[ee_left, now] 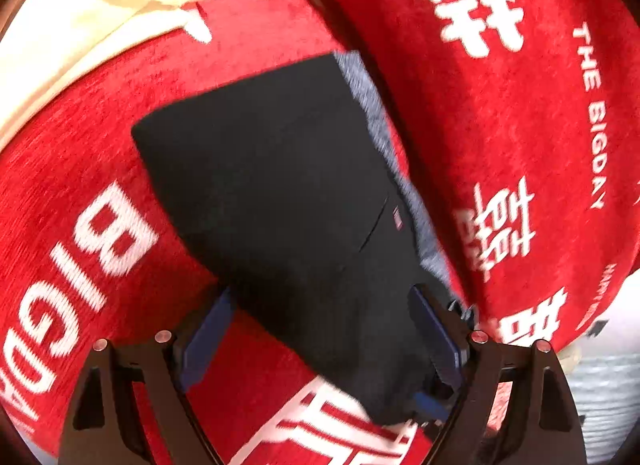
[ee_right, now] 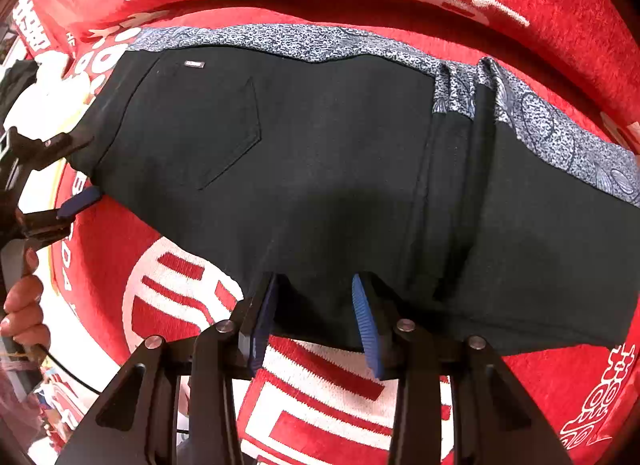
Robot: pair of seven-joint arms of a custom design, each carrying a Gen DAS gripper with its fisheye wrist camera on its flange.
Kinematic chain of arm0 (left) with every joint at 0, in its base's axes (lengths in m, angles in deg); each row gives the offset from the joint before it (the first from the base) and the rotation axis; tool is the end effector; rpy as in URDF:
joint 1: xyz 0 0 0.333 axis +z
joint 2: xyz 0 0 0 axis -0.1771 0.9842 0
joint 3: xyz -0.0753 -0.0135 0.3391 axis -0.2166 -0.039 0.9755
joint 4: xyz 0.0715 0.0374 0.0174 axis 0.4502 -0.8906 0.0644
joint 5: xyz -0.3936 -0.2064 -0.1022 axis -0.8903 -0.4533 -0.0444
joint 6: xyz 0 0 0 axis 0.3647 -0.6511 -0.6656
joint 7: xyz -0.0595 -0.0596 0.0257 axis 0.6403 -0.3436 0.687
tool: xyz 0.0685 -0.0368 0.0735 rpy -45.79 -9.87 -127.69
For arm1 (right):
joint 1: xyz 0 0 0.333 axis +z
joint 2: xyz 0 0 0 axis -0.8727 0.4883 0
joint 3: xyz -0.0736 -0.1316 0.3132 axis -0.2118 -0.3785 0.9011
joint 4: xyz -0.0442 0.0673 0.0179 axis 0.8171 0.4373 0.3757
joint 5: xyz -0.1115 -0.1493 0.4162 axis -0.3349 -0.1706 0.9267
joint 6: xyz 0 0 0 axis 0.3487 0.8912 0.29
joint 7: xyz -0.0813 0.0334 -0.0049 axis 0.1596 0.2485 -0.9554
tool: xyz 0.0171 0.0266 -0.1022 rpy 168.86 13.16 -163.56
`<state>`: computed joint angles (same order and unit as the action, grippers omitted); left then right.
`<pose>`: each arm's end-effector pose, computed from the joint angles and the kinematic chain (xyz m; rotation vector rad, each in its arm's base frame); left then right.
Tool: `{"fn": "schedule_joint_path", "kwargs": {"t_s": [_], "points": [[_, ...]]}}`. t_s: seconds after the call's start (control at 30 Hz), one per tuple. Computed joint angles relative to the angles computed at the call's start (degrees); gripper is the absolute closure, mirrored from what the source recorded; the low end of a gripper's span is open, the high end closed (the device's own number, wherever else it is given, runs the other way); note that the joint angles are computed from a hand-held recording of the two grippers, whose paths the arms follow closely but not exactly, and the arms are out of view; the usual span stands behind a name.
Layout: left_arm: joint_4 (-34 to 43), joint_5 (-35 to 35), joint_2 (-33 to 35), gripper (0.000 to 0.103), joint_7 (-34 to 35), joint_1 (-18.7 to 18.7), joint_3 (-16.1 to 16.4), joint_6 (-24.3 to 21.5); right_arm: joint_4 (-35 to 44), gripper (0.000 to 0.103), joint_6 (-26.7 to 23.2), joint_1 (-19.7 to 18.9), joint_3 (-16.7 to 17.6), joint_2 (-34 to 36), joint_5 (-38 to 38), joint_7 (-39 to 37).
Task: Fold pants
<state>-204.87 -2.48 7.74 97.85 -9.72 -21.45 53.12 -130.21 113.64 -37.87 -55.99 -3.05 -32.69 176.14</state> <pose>0.5706 -0.0818 0.4418 1.8412 -1.7823 0.7304 0.3992 0.2079 0.4677 -1.6444 2.4761 0.0416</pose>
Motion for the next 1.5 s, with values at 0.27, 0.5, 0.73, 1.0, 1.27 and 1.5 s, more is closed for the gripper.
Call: {"fn": "schedule_joint_path", "kwargs": {"t_s": [0.27, 0.5, 0.73, 1.0, 1.27, 1.5], "points": [[0.26, -6.68, 1.48, 0.015, 0.10, -0.25, -0.29, 3.50, -0.13, 0.061, 0.24, -0.15, 0.39, -0.11, -0.63, 0.65], [1.75, 1.03, 2.63, 0.015, -1.09, -1.85, -2.00, 7.12, 0.15, 0.061, -0.09, 0.06, 0.44, 0.13, -0.99, 0.94], [1.53, 16.91, 1.01, 0.068, -6.95, -4.06, -3.81, 13.92, 0.64, 0.060, 0.13, 0.15, -1.05, -1.66, 1.11, -1.12], [-11.15, 38.09, -10.57, 0.069, 4.85, -10.29, -9.10, 36.95, 7.03, 0.029, 4.09, -1.35, -6.82, -0.08, 7.45, -8.36], [-16.03, 43.85, -14.07, 0.069, 10.12, -12.14, -9.00, 42.89, 34.27, 0.020, -9.29, -0.08, -10.83, 23.60, 23.22, -31.15], [-15.93, 44.00, -13.99, 0.069, 9.09, -11.62, -8.95, 42.31, 47.36, 0.021, -19.96, -4.46, -5.64, 37.28, 22.31, -33.41]]}}
